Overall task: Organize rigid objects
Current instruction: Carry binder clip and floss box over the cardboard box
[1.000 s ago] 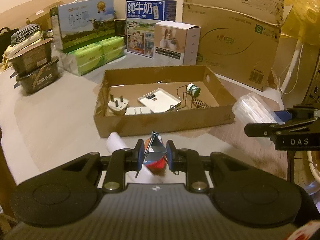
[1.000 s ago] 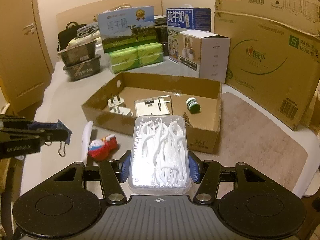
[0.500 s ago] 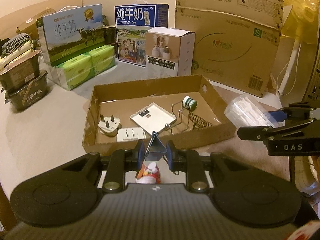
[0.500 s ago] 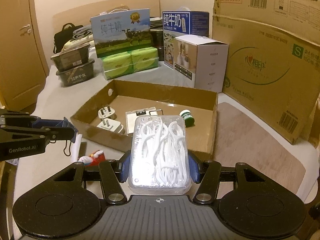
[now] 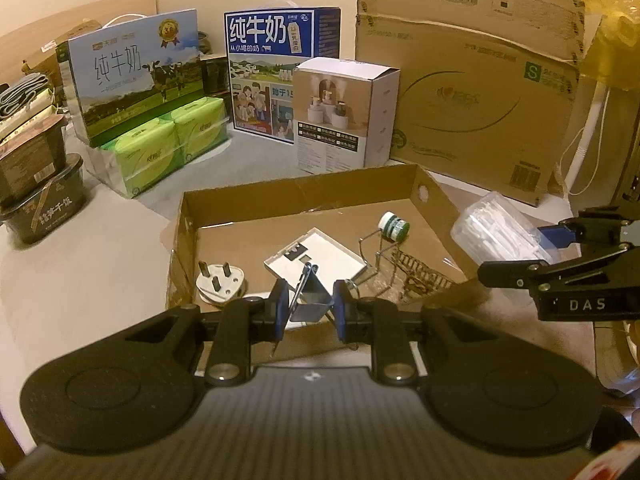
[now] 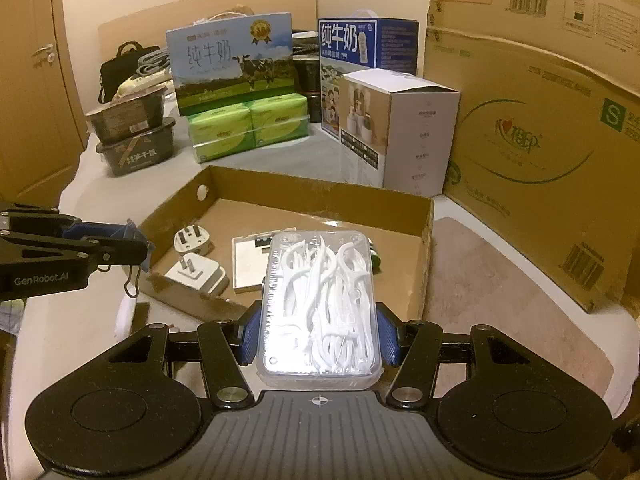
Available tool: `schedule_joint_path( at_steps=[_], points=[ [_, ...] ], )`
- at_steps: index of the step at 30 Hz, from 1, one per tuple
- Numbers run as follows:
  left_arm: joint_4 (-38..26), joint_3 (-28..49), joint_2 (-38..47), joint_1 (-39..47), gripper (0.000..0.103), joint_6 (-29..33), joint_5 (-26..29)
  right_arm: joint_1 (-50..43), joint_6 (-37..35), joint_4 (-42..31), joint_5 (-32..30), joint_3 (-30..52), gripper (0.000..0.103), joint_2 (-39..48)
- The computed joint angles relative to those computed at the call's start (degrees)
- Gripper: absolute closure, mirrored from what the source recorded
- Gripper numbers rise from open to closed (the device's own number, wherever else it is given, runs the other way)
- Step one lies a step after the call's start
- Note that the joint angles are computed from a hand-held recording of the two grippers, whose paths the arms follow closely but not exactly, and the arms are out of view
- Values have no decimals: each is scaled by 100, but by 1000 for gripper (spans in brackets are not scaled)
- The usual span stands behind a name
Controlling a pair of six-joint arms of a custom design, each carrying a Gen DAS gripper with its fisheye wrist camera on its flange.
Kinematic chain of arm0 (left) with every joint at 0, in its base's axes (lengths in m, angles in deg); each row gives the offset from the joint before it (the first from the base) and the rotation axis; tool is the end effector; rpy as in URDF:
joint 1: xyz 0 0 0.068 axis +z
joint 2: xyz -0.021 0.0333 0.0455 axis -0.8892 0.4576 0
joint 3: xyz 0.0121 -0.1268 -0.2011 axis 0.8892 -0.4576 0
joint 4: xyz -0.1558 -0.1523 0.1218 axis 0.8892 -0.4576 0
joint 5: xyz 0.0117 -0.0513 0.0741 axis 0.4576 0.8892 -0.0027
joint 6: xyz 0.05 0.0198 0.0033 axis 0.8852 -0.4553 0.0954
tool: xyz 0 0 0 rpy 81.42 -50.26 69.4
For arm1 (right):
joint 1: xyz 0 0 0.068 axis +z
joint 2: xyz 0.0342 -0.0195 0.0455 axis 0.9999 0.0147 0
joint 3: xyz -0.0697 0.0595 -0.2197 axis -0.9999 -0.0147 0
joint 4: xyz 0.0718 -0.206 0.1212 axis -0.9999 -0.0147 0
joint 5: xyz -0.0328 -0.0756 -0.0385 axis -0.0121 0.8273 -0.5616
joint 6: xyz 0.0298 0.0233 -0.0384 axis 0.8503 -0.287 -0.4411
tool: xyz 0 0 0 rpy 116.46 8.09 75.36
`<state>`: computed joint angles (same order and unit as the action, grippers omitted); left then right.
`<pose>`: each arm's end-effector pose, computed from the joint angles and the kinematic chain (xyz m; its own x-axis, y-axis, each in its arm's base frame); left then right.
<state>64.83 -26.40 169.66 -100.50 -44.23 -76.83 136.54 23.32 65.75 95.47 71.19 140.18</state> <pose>0.2631 -0.2095 0.0841 -0.4418 0.4837 -0.7555 0.7407 0.6718 -0.0030 0.1282 0.1072 0.0835 -0.6446 0.2334 -0.7280 0.2419 0.9656 0.0953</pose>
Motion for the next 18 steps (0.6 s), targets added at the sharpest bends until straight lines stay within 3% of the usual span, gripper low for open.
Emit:
schedule_joint_path(
  at_steps=[18],
  points=[
    [-676,2008,1530,348,82,322,109,-2220,-1953,2016,-1339,310,47,1292]
  ],
)
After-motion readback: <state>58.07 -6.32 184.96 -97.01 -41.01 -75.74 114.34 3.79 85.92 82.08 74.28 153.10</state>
